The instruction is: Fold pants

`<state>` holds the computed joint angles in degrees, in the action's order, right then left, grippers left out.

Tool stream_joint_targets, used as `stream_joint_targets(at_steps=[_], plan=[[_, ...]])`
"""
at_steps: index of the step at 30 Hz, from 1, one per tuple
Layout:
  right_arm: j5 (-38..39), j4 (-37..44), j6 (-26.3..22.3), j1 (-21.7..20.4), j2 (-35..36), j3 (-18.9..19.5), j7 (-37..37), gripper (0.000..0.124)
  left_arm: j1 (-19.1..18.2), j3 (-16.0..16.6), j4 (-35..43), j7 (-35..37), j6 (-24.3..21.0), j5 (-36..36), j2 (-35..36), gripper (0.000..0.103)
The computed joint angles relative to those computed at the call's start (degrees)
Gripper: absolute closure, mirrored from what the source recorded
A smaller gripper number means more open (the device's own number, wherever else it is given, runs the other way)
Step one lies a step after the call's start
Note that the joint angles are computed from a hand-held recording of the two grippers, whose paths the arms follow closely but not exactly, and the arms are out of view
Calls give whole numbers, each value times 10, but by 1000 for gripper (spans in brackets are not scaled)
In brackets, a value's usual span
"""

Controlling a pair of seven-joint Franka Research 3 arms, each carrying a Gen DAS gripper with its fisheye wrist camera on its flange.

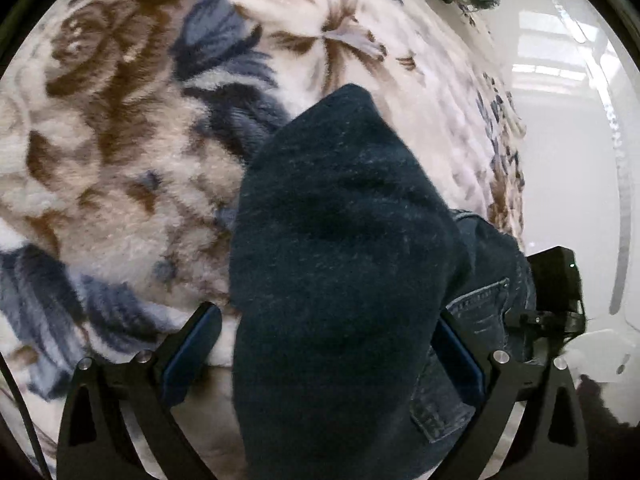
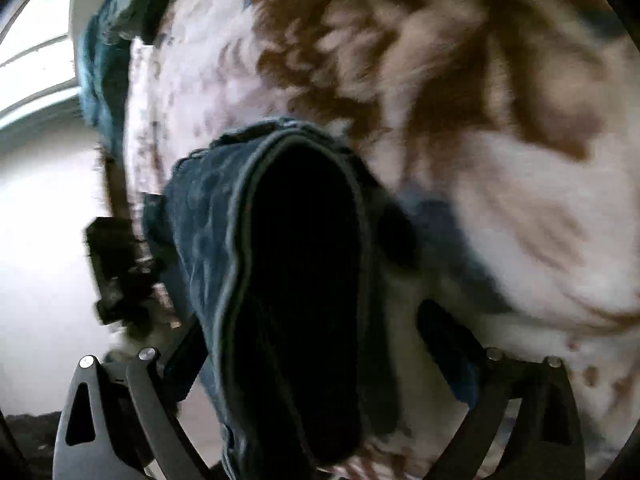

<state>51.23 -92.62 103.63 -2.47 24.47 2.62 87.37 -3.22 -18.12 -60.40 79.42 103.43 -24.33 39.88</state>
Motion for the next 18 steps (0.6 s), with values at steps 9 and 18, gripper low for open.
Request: stream_joint_targets(at_steps=[9, 18], plan=[[28, 36, -16, 8, 47, 21, -55, 24, -21, -5, 13, 24, -17, 10, 6, 1], [-14, 14, 22, 38, -11, 15, -4, 64, -2, -10, 3, 31, -26, -27, -35, 1]])
